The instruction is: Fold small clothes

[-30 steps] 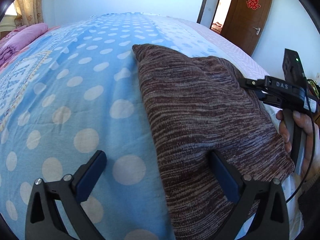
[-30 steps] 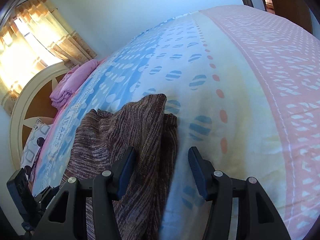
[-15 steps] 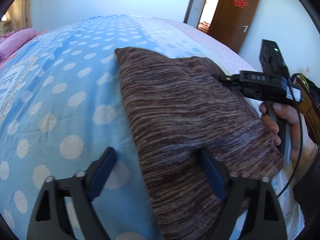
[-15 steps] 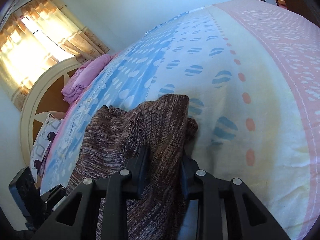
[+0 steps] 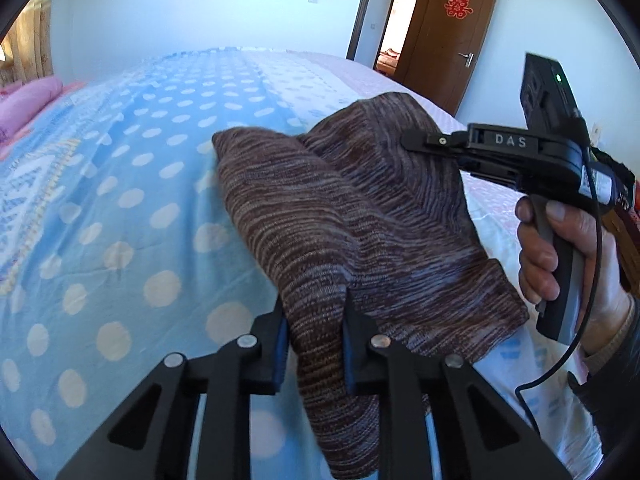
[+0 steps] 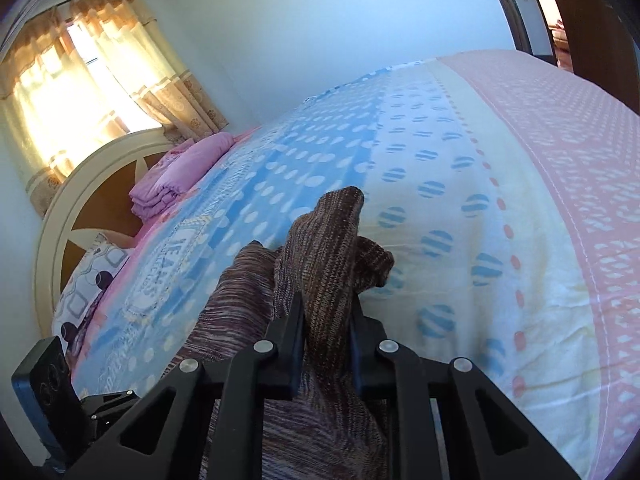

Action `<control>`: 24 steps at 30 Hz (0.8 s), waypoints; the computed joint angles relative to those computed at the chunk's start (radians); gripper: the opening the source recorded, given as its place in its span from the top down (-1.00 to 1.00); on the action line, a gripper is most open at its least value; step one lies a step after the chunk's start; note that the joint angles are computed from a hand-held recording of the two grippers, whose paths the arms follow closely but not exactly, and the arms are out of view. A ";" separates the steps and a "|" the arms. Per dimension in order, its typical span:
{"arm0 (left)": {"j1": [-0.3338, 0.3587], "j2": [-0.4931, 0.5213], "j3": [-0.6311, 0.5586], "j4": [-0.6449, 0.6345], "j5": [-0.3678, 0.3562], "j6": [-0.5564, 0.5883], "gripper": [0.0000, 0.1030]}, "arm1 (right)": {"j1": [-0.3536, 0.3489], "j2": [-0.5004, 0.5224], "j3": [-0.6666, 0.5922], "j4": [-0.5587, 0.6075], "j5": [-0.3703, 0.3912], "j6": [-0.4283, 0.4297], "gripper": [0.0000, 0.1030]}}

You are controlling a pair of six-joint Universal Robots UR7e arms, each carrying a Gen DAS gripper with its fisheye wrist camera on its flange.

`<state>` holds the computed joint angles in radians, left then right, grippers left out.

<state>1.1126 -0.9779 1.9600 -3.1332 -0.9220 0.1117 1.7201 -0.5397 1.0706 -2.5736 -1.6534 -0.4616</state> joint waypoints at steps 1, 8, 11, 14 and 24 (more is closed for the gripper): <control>-0.009 -0.008 0.016 -0.009 0.015 0.006 0.56 | 0.005 -0.008 0.017 -0.010 0.001 -0.002 0.65; -0.036 -0.110 0.138 -0.036 0.061 -0.010 0.57 | 0.024 -0.060 0.131 -0.059 0.046 0.047 0.70; -0.045 -0.161 0.189 -0.042 0.085 -0.021 0.57 | 0.032 -0.074 0.177 -0.077 0.072 0.058 0.71; -0.056 -0.209 0.235 -0.042 0.113 -0.033 0.57 | 0.044 -0.080 0.212 -0.084 0.087 0.065 0.72; -0.075 -0.355 0.348 -0.047 0.184 -0.076 0.58 | 0.099 -0.052 0.254 -0.091 0.139 0.069 0.73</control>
<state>1.0374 -1.3327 2.3081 -3.1800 -0.7378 0.0359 1.8194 -0.5916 1.3249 -2.6645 -1.5140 -0.3922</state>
